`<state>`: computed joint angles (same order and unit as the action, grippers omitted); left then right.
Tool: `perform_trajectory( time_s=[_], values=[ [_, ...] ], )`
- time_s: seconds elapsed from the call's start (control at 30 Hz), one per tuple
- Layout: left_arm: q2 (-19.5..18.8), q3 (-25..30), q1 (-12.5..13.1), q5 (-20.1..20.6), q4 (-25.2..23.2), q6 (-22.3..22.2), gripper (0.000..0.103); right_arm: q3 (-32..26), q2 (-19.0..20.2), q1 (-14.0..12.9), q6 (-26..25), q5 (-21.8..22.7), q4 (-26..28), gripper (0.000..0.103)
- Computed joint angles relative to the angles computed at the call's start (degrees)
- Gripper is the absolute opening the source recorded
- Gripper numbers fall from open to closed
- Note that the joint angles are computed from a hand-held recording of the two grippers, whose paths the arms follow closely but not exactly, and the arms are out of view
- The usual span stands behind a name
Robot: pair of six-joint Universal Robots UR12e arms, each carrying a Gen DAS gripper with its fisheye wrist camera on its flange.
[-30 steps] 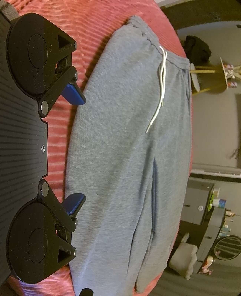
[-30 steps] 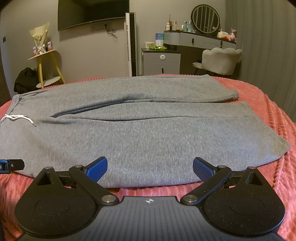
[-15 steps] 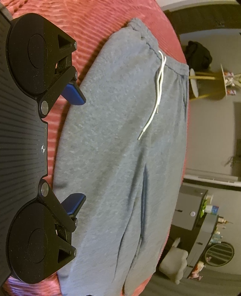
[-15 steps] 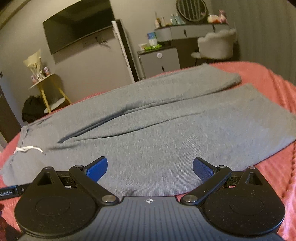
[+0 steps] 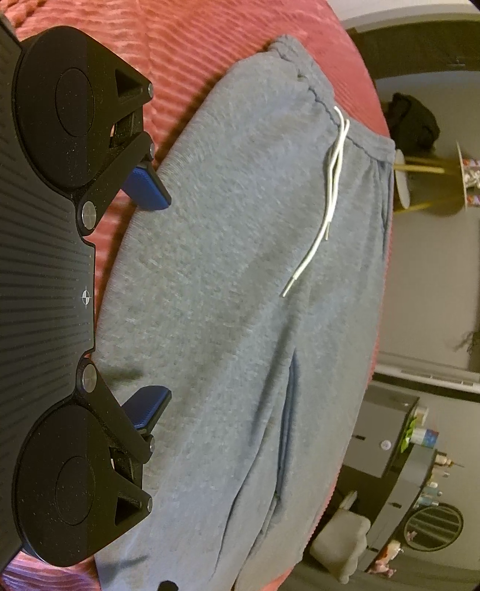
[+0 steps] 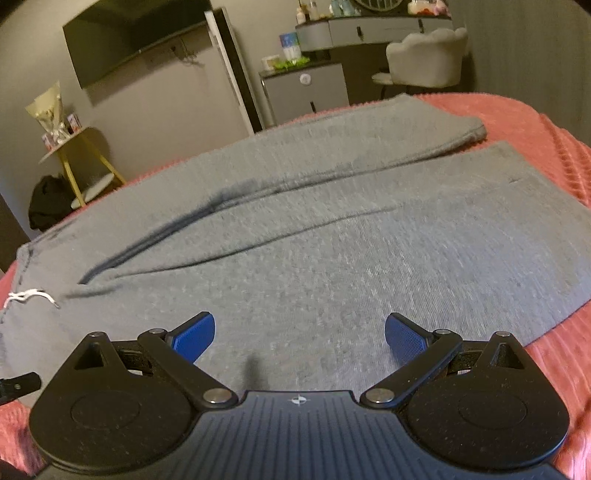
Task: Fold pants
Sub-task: 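Move both tools toward the leg hems of the grey sweatpants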
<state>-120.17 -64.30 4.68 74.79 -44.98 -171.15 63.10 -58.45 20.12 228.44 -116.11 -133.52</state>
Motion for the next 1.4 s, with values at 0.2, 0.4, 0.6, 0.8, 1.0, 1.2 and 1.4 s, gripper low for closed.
perform_trajectory(
  time_s=[0.2, 0.4, 0.6, 0.8, 1.0, 1.2, 1.4],
  values=[
    [-0.4, 0.4, -0.2, 0.9, 0.0, 0.3, 0.103, -1.5, 0.9, -1.3, 2.2, 4.0, 5.9, 0.099],
    [-0.7, 0.6, -0.5, 1.9, 0.0, 0.7, 0.103, -2.8, 2.0, -0.9, 0.8, 2.3, 8.1, 0.099],
    [-1.1, 1.0, -0.9, 3.0, 1.7, 1.4, 0.103, -4.4, 3.1, -0.2, -1.4, -0.2, 10.9, 0.099],
    [-3.3, 4.1, -1.8, 3.8, 8.6, -2.3, 0.103, -5.5, 3.5, -0.3, -3.0, 0.2, 12.9, 0.099],
    [-8.9, 13.3, -3.0, 5.5, 8.7, -8.1, 0.103, -4.7, 2.9, -0.6, -3.1, 1.3, 12.0, 0.099],
    [-12.8, 16.2, -3.0, 13.7, 10.5, -11.0, 0.103, -2.7, 1.4, -2.7, 3.0, 4.2, 5.9, 0.099],
    [-14.9, 18.4, -2.4, 16.2, 11.6, -15.2, 0.103, -16.9, 9.1, -8.0, 6.4, 3.8, 9.5, 0.095]
  ],
)
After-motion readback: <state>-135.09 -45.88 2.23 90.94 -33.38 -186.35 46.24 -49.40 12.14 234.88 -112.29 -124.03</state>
